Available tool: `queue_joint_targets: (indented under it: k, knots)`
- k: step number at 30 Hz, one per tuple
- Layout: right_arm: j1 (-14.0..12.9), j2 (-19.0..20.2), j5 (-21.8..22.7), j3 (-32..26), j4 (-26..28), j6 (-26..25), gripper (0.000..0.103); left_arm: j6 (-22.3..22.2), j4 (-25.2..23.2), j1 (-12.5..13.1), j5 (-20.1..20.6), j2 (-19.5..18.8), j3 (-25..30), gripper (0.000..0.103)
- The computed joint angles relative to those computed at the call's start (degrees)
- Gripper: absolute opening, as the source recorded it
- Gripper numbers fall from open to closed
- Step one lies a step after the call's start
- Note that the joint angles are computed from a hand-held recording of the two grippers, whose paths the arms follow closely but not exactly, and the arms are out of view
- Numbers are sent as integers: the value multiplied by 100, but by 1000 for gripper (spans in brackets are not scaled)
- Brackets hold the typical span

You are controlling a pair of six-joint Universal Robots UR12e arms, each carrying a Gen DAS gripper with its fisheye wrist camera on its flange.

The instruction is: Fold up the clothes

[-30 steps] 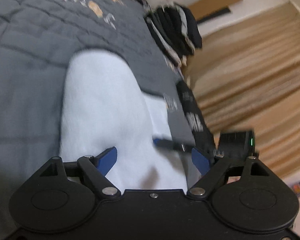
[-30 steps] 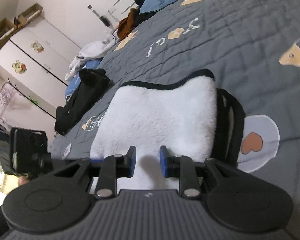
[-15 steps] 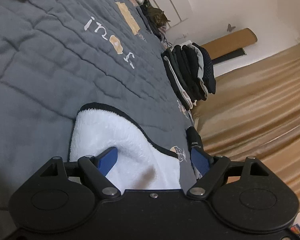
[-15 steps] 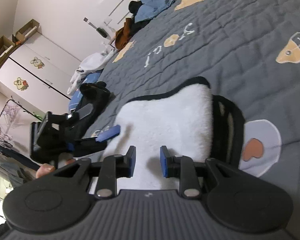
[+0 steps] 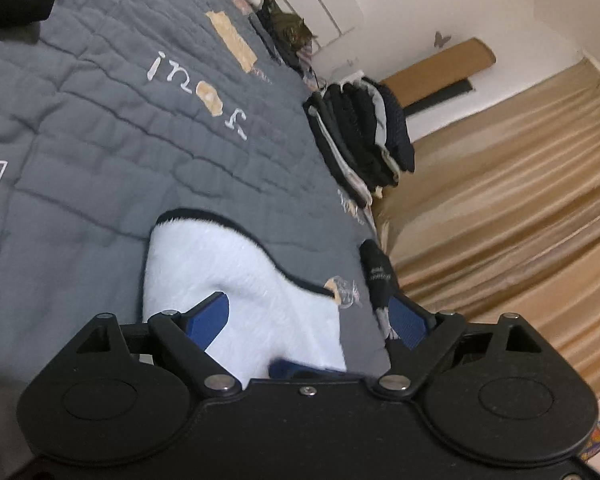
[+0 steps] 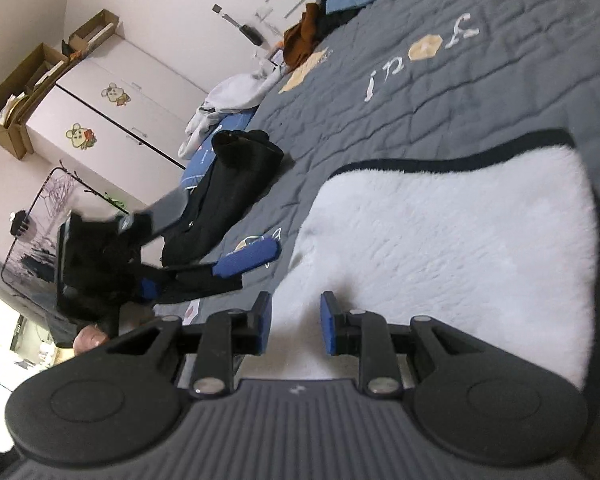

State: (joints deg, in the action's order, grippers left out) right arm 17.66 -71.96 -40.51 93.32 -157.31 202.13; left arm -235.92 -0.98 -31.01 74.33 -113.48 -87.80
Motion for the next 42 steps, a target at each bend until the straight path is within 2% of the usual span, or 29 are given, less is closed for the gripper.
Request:
queue_joint_targets:
  k: [3, 7, 11, 13, 15, 19, 21, 23, 26, 28, 29, 33, 34, 40, 42]
  knots:
    - [-2, 99, 29, -15, -192, 275, 25, 257, -149, 7, -124, 71, -39, 86]
    - [-33, 258, -111, 16, -937, 1294, 25, 429, -287, 7, -158, 163, -115, 86]
    - [-35, 288, -669, 38, -1339, 1840, 24, 443, -292, 34, -95, 294, -269, 86]
    - [-12, 254, -1158, 79, -1457, 2079, 24, 407, -251, 56, -31, 379, -371, 86]
    - [-46, 260, -1184, 61, -1447, 2305, 25, 396, -237, 76, 7, 463, -461, 86]
    - [-26, 324, -833, -144, -1557, 2248, 25, 423, -201, 114, 80, 615, -624, 86]
    - [0, 441, -395, -287, -1781, 2319, 25, 409, -162, 126, 103, 664, -677, 86]
    - [65, 524, -161, -426, -1724, 2175, 26, 420, -158, 137, 109, 708, -720, 86]
    - [195, 635, 207, -653, -1012, 1683, 29, 467, -186, 144, 102, 763, -761, 86]
    - [294, 641, 128, -764, -218, 1192, 30, 510, -211, 142, 104, 792, -786, 86]
    - [331, 643, 24, -782, -27, 1121, 30, 523, -222, 141, 111, 805, -797, 86]
    - [345, 740, -278, -781, -371, 1712, 26, 545, -243, 148, 137, 875, -874, 86]
    - [350, 746, -467, -749, -640, 1955, 26, 553, -246, 150, 144, 894, -895, 86]
    - [392, 732, -1443, -661, -1062, 2314, 23, 570, -262, 169, 173, 1019, -1036, 86]
    - [355, 749, -1462, -657, -1124, 2418, 23, 567, -254, 174, 185, 1060, -1081, 86]
